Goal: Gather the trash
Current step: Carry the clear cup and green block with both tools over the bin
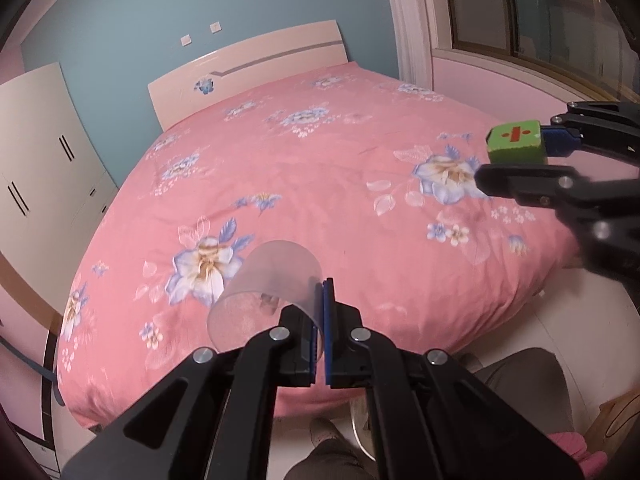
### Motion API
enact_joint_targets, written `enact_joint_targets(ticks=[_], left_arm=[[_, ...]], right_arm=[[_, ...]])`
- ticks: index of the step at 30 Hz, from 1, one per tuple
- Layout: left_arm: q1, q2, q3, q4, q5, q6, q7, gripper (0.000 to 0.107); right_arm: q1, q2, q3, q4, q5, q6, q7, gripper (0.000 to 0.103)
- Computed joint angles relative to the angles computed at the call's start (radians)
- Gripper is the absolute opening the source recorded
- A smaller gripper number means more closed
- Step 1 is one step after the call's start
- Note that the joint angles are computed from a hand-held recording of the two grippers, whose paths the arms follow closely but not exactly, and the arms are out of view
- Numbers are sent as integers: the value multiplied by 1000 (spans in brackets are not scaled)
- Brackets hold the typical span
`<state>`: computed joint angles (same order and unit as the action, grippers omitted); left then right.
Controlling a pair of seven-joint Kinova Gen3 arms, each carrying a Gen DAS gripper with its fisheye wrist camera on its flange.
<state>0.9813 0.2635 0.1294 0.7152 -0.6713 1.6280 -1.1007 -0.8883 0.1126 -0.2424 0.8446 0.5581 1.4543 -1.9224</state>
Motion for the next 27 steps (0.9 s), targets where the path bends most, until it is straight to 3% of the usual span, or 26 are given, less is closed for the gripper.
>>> enact_joint_targets(ticks=[10,27], left_arm=[[-64,-77,65,235,30,-50,114,4],[-128,-87,132,476,144,-156,211,4]], right_arm=[[43,-30,-28,166,-81,-52,-56,32],[106,-52,-55,407,-215,-156,-110,32]])
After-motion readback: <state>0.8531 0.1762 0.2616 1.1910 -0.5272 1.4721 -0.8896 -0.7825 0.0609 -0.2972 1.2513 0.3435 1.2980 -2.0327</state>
